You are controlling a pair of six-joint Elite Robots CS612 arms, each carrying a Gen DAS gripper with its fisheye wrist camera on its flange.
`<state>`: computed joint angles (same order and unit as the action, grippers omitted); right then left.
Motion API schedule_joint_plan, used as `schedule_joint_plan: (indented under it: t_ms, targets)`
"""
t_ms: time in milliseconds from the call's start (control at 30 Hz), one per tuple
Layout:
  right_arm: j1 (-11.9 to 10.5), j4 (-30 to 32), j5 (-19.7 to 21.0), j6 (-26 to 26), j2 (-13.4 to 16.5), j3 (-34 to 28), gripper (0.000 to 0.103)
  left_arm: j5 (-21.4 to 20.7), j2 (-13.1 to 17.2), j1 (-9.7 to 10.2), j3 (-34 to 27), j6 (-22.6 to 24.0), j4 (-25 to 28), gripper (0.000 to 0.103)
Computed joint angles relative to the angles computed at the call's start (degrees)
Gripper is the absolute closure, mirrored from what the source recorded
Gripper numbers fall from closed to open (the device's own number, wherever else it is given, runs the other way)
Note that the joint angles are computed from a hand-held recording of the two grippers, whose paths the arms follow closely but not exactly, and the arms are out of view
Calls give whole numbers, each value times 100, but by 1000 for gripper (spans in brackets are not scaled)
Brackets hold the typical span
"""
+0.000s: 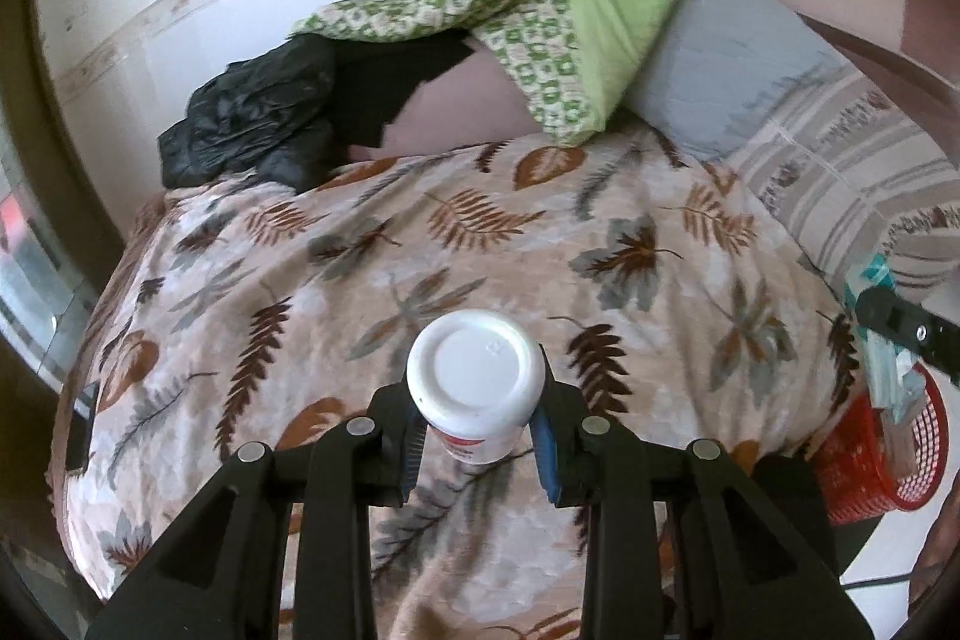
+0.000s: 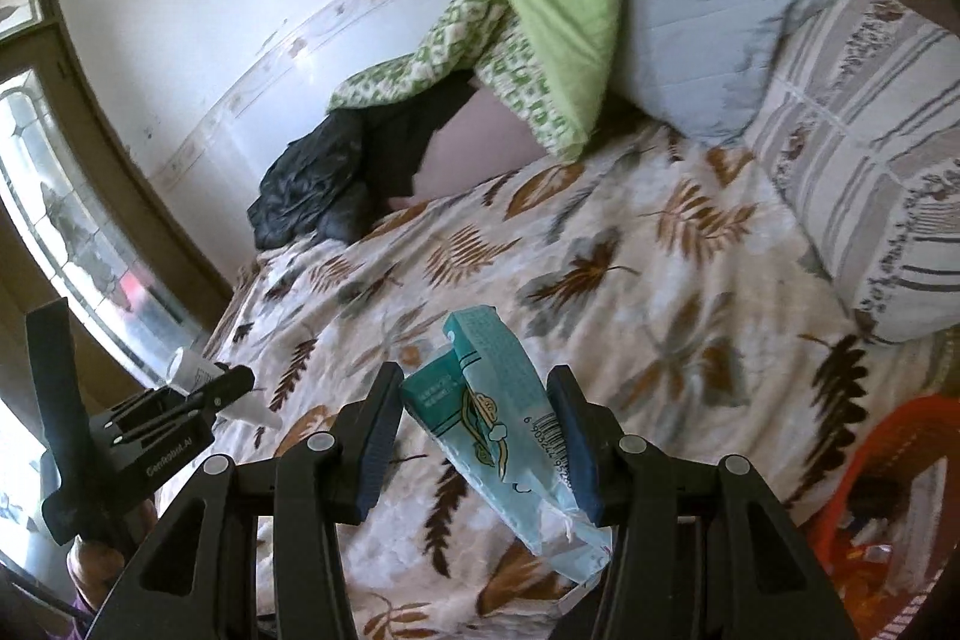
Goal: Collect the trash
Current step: 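Lift the spray bottle and wipes packet off the bed with both tools, then carry the spray bottle and wipes packet over to the red basket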
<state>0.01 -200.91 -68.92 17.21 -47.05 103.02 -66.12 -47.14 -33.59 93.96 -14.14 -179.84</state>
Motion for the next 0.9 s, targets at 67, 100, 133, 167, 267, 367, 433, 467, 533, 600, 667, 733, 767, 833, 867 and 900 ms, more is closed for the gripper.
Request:
schedule_joint_plan:
  t_ms: [67, 100, 133, 167, 267, 367, 433, 467, 533, 600, 667, 733, 767, 833, 867, 900]
  targets:
    - [-49, -72, -54, 64, -25, 66, 50, -43, 27, -38, -47, 98, 25, 74]
    - [-85, -124, -97, 121, -39, 108, 50, -69, 42, -66, -74, 168, 33, 74]
    - [-104, -154, -135, 162, -51, 140, 50, -89, 55, -87, -92, 234, 29, 74]
    - [-126, -180, -170, 207, -58, 167, 50, -111, 72, -109, -117, 303, 26, 74]
    - [-214, -237, -253, 346, -82, 260, 50, -231, 115, -146, -190, 396, 57, 74]
    - [-280, -267, -334, 426, -108, 345, 50, -420, 151, -147, -267, 401, 151, 74]
    - [-306, -272, -407, 438, -126, 386, 50, -491, 184, -161, -324, 420, 223, 74]
    - [-318, -279, -434, 441, -134, 405, 50, -504, 202, -170, -351, 448, 259, 74]
    - [-340, -302, -496, 459, -150, 447, 50, -543, 221, -184, -382, 485, 304, 74]
    - [-359, -324, -556, 504, -158, 476, 50, -589, 239, -196, -417, 528, 341, 74]
    - [-385, -349, -600, 563, -167, 508, 50, -619, 258, -206, -451, 576, 363, 74]
    - [-413, -356, -639, 601, -169, 528, 50, -650, 277, -215, -488, 618, 384, 74]
    - [-429, -362, -671, 623, -175, 549, 50, -673, 289, -222, -510, 645, 398, 74]
    - [-453, -376, -723, 655, -190, 582, 50, -715, 309, -227, -546, 696, 419, 74]
    - [-465, -384, -748, 669, -196, 596, 50, -735, 321, -236, -567, 726, 430, 74]
    - [-474, -394, -789, 688, -208, 616, 50, -745, 335, -245, -587, 746, 438, 74]
